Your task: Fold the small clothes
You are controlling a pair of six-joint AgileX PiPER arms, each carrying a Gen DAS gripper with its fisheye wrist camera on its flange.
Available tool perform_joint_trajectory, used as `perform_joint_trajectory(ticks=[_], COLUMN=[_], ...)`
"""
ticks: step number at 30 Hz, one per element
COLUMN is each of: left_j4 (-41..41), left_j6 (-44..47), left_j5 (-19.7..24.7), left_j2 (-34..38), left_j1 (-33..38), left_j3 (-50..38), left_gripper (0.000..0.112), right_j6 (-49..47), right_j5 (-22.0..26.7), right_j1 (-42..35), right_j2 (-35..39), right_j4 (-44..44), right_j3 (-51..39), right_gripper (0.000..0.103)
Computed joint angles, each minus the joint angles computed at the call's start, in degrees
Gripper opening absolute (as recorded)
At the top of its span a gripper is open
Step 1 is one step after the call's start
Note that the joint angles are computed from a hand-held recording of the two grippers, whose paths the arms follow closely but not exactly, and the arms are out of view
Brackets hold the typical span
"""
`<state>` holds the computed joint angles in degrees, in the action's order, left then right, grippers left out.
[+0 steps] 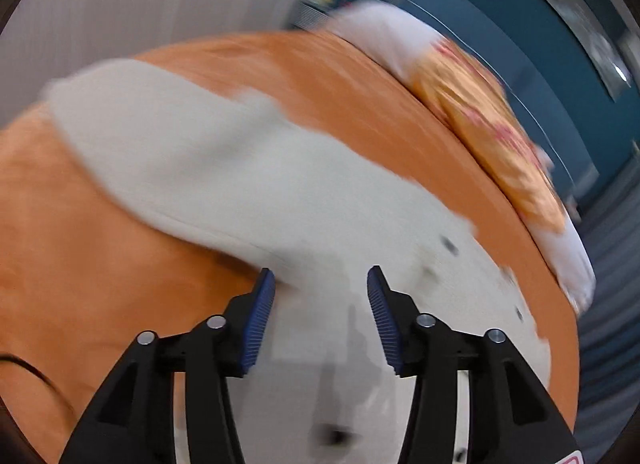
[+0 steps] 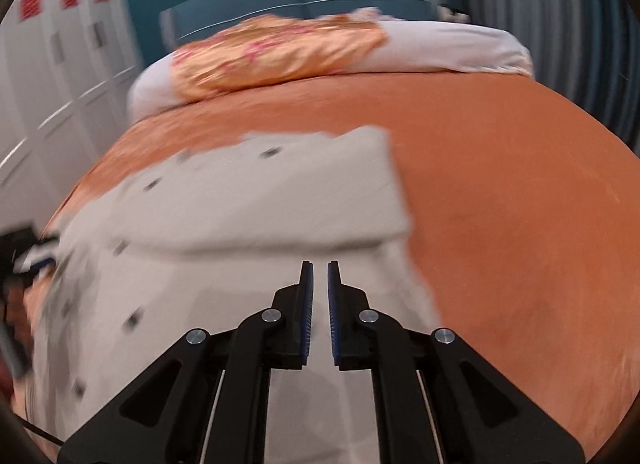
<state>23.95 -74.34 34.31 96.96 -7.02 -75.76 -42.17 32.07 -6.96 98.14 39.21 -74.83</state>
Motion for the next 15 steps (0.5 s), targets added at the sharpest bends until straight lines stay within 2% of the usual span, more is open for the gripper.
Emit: perform_joint_trajectory(ticks=[3, 5, 9, 11, 13, 15], left_j4=[0.1, -4.3, -14.4, -17.1, -19.9, -24.1], left_j6=[0.7, 4.8, 13.6, 16.0, 18.3, 21.4], left_j5=[0.6, -1.4, -5.7, -6.1, -7.1, -9.3], left_j2=[-5.4, -7.1, -6.8, -4.9, -3.5, -2.1], left_j1=[9.3, 18.0, 30.5, 34.3, 36.6, 38.1], left_j3=[6.2, 8.9, 10.0, 8.5, 8.1, 8.4], left_gripper=[0.053, 0.053, 0.053, 0.053, 0.053, 0.046], right_j6=[-3.9, -3.2, 2.4, 5.7, 8.8, 11.2], right_j5=[1.2, 3.7, 6.7, 7.8, 8.4, 9.2], right_j1=[3.3, 5.1, 10.5, 13.0, 14.7, 15.7], right_j2=[-8.1, -11.3, -15.2, -16.3, -16.9, -16.8], right_j4=[0.9, -0.6, -6.4, -9.2, -11.4, -12.6], right_j3=[9.8, 12.9, 15.9, 16.2, 16.5, 15.9], right_gripper=[0.008, 0.008, 0.008, 0.008, 0.016, 0.017])
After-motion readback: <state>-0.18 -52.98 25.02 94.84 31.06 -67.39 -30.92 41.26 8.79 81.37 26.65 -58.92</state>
